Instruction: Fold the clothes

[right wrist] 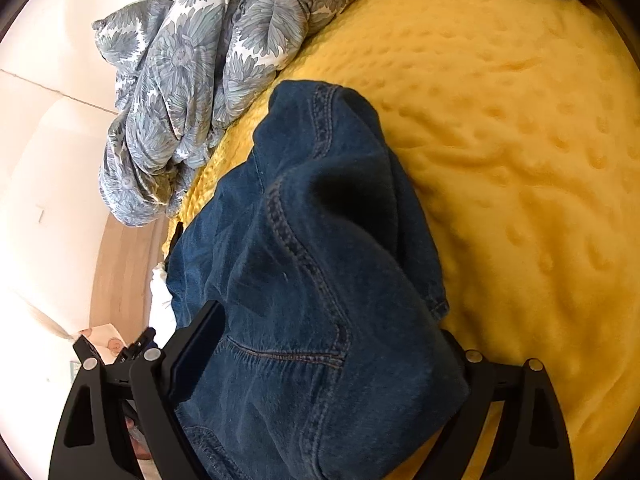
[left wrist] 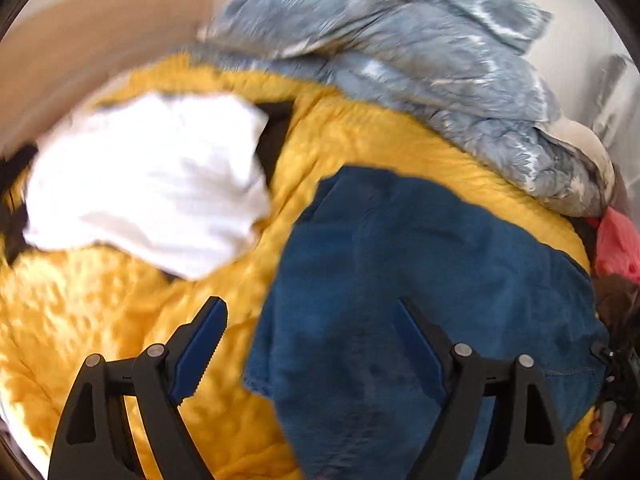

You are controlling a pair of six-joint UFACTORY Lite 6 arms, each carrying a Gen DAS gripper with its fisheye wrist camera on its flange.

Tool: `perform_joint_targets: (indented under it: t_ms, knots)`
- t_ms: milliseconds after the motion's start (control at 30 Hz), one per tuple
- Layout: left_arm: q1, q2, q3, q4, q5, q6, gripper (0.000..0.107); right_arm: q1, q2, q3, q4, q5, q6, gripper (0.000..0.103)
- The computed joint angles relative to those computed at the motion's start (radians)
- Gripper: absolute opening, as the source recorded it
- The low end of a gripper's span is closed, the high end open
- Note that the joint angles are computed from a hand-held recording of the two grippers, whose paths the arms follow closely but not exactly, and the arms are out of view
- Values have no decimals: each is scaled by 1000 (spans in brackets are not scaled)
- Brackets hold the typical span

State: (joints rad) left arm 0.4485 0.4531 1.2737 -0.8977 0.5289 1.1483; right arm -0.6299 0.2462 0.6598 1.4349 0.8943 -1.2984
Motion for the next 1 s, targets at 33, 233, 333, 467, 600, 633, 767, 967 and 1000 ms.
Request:
perform_joint_targets:
  t_ms: [33,233,333,467,600,633,767,967,1000]
  knots:
    - [20,40,34,9,33,-18,86,7,2,-1,15,-6,-2,91]
    - [107,244,224,-2,234,-95,86,12,29,1,82,5,-10,91]
    - [112,274,242,14,195,-135,86,17,37,-2,108,5,-18,91]
    - [132,309,284,-21,235,-164,86,25,36,0,117,2,-17,91]
    - [120,338,316,0,293,-159,86,25,43,4,119,12,-22,92]
    - [114,350,330,9,326,-159,86,25,46,6,118,16,-23,93]
    - [87,291,265,-1,349,-76,86,34,41,10,122,19,-23,93]
    - [81,271,242,-33,354,-57,86,54,34,12,136,22,-30,93]
    - [91,269,245,-46,363,-58,86,58,32,13,137,16,-26,93]
